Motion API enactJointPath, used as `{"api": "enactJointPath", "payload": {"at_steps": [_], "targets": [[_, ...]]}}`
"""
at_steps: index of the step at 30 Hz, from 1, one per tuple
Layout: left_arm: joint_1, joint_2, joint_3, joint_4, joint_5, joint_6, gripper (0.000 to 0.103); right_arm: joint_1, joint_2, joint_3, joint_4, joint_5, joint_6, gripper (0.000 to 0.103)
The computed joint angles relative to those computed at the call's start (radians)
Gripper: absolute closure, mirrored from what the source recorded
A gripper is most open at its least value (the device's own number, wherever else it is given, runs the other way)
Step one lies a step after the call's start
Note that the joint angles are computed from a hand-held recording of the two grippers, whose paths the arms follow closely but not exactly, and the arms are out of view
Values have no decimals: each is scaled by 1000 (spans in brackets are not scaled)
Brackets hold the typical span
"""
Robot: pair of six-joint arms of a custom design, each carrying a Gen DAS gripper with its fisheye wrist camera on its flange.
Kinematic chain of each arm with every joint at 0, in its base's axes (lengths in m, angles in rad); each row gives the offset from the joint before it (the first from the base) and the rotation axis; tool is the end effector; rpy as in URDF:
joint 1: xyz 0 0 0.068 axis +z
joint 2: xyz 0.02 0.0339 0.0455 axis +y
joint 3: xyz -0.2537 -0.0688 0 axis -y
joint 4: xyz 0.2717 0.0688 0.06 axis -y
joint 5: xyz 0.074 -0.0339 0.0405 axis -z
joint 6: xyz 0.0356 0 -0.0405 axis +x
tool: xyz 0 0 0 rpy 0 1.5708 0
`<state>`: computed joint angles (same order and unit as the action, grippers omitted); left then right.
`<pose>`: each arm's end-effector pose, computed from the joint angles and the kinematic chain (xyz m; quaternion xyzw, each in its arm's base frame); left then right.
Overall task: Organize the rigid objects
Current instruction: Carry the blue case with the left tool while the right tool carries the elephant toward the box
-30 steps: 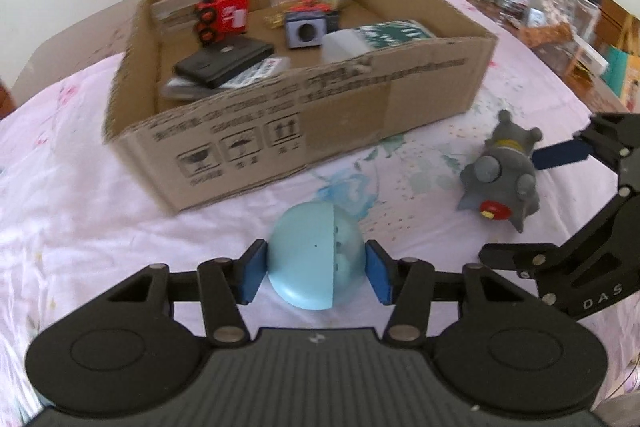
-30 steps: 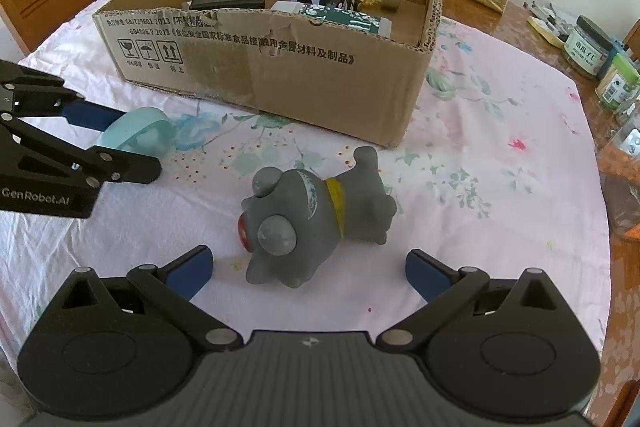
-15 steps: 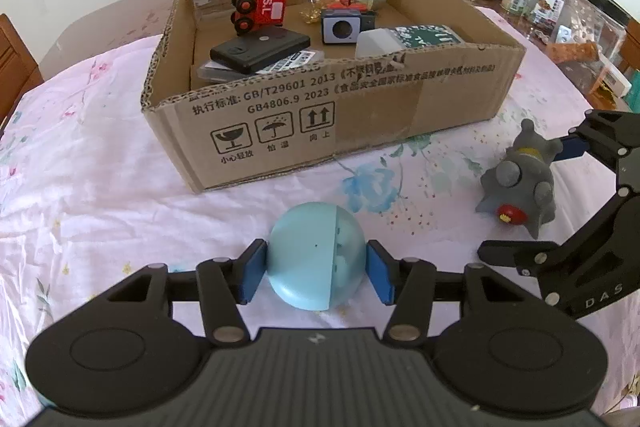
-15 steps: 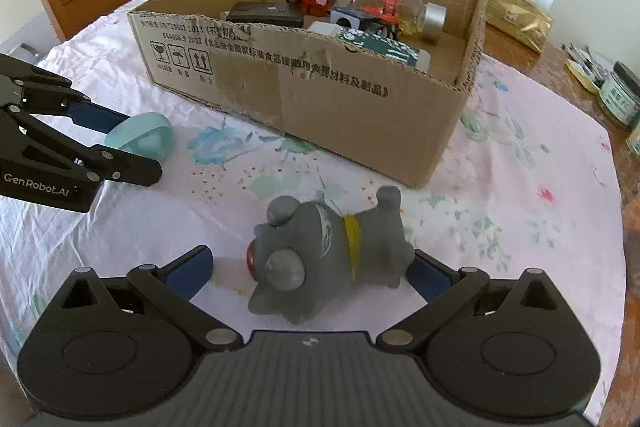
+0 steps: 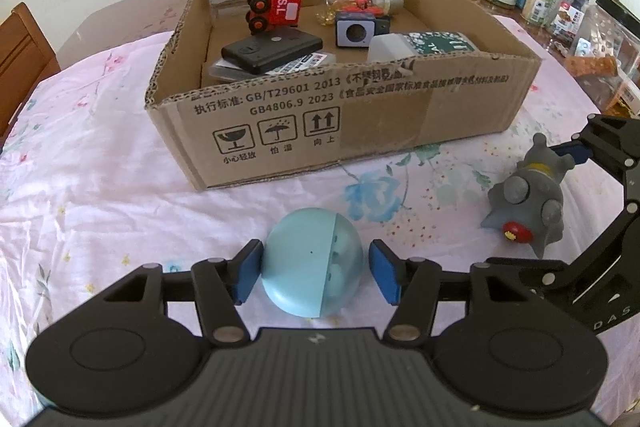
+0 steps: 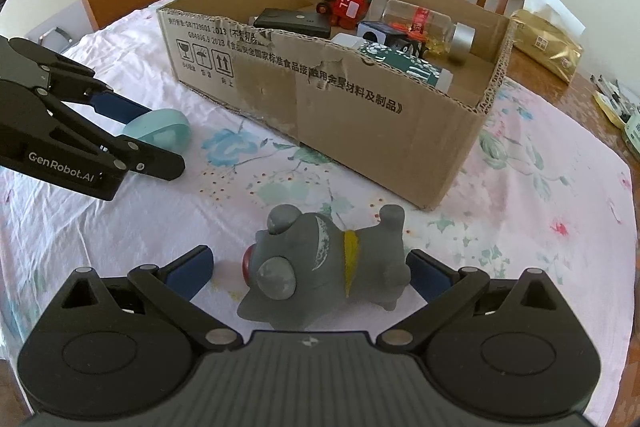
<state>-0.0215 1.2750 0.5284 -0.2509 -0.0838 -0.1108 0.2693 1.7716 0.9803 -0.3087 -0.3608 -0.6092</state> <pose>0.2456 -0.0023 0.1237 -0.0546 0.9569 0.0214 0.2845 0.3369 0.1060 0.1154 -0.4447 0.8480 0.1332 0.2556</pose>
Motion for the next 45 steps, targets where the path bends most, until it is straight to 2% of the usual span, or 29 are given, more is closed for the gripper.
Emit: {"api": "enactJointPath", "payload": {"at_steps": [8, 16, 23, 27, 30, 38, 45], "targets": [[23, 4, 10, -13, 35, 40, 44, 21, 7, 40, -61, 42, 15, 1], [49, -11, -6, 2, 71, 94, 44, 50, -26, 42, -94, 118, 98, 17], [59, -5, -5, 10, 87, 113, 43, 57, -24, 63, -115, 149, 148, 23], [62, 5, 6, 5, 88, 109, 50, 66, -24, 73, -127, 169, 150, 25], [67, 14, 22, -15, 95, 117, 51, 64, -27, 80, -150, 163, 143, 26], [95, -9, 69, -133, 132, 190, 51, 35, -52, 134, -248, 119, 98, 26], [139, -97, 169, -340, 216, 289, 51, 4, -92, 191, -330, 73, 36, 26]]}}
